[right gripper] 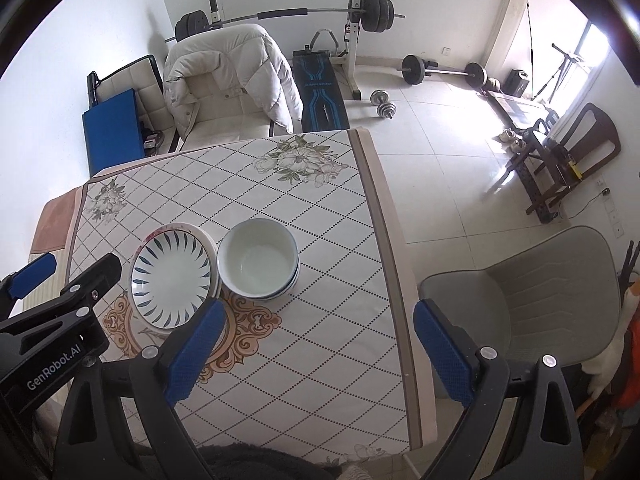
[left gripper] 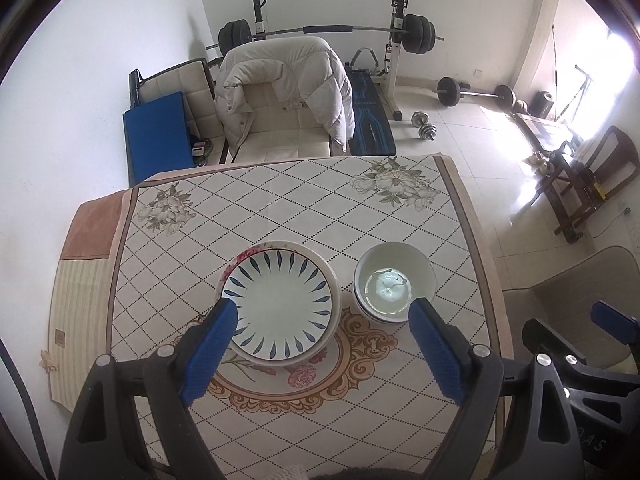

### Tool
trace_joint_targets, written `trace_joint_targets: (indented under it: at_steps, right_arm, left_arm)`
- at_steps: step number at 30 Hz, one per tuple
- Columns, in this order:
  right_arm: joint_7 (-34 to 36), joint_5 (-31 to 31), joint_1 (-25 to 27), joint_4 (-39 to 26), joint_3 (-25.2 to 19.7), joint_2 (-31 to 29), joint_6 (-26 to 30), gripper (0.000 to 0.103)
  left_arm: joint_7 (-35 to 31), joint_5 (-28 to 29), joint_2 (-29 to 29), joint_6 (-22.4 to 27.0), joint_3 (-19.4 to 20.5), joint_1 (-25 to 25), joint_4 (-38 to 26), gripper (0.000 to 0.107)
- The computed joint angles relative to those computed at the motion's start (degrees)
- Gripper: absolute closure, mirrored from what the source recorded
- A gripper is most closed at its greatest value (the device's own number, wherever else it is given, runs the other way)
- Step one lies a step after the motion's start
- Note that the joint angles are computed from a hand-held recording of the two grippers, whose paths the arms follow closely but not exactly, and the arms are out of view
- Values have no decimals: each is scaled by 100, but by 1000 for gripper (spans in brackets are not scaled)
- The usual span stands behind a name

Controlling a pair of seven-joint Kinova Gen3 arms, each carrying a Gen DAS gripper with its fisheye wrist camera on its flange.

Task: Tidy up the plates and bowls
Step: 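Open both grippers and raise them away from the bowl stack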

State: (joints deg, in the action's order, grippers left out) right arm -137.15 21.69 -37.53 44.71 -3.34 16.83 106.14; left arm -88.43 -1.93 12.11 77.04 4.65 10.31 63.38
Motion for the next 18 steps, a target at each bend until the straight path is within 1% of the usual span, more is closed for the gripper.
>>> trace_joint_targets:
  at_steps: [1, 4, 5, 6, 8, 9, 10, 11, 12, 13, 14, 16, 18]
  right_arm:
    - [-60, -57, 33, 72, 1, -31, -55, 6]
    - [-164, -87, 111, 283, -8, -119, -195, 6]
    - [-175, -70, 135, 353, -12, -139, -244, 6]
    - [-167, -40, 156, 419, -19, -148, -295, 6]
    - [-131, 45, 192, 559, -26, -150, -387, 6]
    - [-113, 14, 254, 677, -34, -177, -509, 6]
    - [-118, -52, 335, 821, -41, -215, -652, 6]
    - [-93, -165, 437, 982, -26, -244, -851, 6]
    - [-65, -348, 644, 1152, -102, -285, -1084, 6]
    - [-34, -533, 773, 1335, -71, -311, -1317, 6]
    - [-4, -723, 930, 1526, -75, -335, -1544, 6]
    - [67, -1167, 1244, 1872, -44, -337, -1930, 6]
    - [137, -1633, 1775, 2195, -269, -273, -2320, 6]
  left_arm:
    - [-39, 27, 20, 25, -54, 49, -24, 20]
    - [-204, 203, 116, 88, -575, 445, -122, 20]
    - [-254, 248, 162, 104, -605, 454, -161, 20]
    - [-293, 232, 203, 113, -532, 400, -190, 20]
    - [-226, 19, 277, 52, -206, 226, -205, 20]
    - [-259, -12, 349, 63, -165, 216, -258, 20]
    - [-330, 11, 452, 104, -229, 261, -345, 20]
    - [-444, 49, 586, 174, -389, 366, -471, 20]
    - [-513, 74, 740, 264, -442, 389, -622, 20]
    - [-537, 50, 943, 433, -391, 348, -859, 20]
    - [-584, 35, 1175, 642, -241, 233, -1124, 20]
    - [-678, 134, 1686, 1054, 180, -74, -1655, 20]
    - [-775, 211, 2208, 1391, 679, -370, -2186, 20]
